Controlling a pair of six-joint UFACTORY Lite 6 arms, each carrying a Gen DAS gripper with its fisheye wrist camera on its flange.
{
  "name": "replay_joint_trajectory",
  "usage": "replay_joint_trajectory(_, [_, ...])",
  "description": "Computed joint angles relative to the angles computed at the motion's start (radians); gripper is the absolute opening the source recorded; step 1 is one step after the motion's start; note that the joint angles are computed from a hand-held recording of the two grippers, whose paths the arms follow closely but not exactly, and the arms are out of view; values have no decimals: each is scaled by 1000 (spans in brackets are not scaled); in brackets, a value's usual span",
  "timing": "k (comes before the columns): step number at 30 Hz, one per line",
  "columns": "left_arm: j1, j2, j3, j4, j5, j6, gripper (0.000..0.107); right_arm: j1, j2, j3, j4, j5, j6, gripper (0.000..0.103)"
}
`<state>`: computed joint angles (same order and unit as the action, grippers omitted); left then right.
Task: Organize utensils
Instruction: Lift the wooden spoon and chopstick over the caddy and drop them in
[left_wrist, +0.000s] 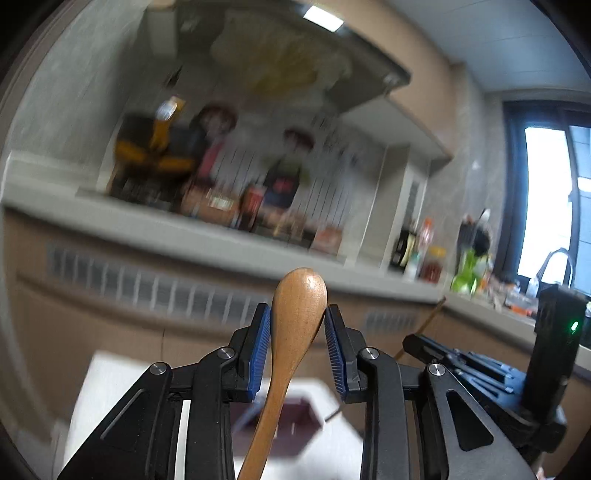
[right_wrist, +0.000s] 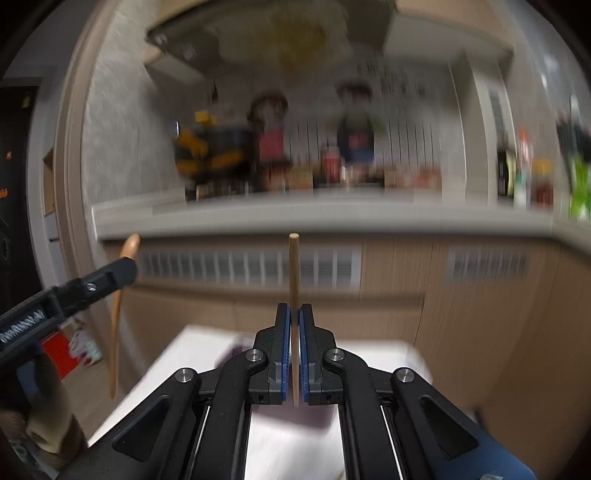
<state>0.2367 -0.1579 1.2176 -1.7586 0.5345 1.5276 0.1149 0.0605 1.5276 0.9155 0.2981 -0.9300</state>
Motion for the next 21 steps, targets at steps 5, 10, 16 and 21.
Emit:
replay_joint_trajectory(5, [-90, 221, 221, -130, -97, 135, 31, 12, 223, 343, -252, 29, 238, 5])
replay_joint_trajectory(10, [-134, 427, 404, -109, -123, 104, 31, -10, 401, 535, -331, 73, 318, 5])
replay_joint_trajectory(16, [-153, 654, 549, -151, -108, 117, 31, -27, 491, 521, -306, 60, 294, 5])
replay_joint_trajectory(21, [-155, 778, 591, -266, -100, 209, 31, -20, 558, 495, -284, 10, 266, 5])
